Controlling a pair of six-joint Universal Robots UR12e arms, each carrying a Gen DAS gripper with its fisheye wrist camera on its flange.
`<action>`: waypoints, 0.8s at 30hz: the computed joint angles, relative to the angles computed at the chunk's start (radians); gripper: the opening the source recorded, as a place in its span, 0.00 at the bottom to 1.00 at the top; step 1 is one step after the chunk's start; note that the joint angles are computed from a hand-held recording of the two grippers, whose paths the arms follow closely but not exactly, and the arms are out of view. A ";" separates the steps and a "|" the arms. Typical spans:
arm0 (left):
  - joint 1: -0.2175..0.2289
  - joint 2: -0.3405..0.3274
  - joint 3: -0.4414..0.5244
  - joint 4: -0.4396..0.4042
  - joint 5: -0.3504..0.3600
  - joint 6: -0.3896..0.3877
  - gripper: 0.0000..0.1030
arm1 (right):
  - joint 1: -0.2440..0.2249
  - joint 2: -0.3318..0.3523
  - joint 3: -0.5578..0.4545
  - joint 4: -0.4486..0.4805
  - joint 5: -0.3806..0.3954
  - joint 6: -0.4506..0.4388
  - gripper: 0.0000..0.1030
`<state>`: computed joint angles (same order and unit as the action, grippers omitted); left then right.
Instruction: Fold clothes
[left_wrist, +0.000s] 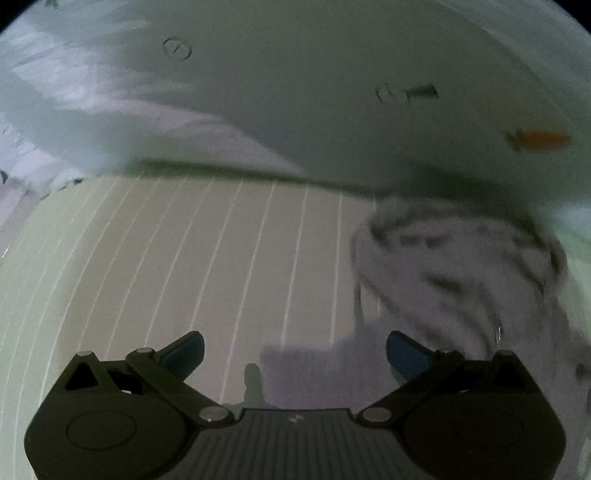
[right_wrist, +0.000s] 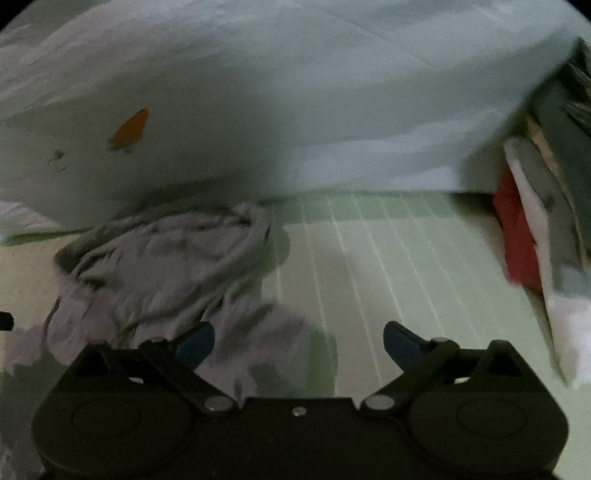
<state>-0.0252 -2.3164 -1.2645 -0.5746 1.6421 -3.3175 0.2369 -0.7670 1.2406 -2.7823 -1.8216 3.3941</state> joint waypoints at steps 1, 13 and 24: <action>0.001 -0.019 0.029 -0.006 -0.006 -0.006 1.00 | -0.003 0.020 -0.033 0.010 -0.002 -0.007 0.96; -0.012 -0.183 0.279 -0.155 0.043 0.006 1.00 | -0.024 0.238 -0.386 0.202 -0.028 -0.046 0.96; -0.029 -0.128 0.163 0.026 0.210 -0.046 1.00 | -0.021 0.196 -0.299 0.095 -0.112 -0.023 0.95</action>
<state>-0.0545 -2.4446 -1.1012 -0.5486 1.8521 -3.3639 0.2156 -0.5709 0.9420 -2.6872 -1.9339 3.3711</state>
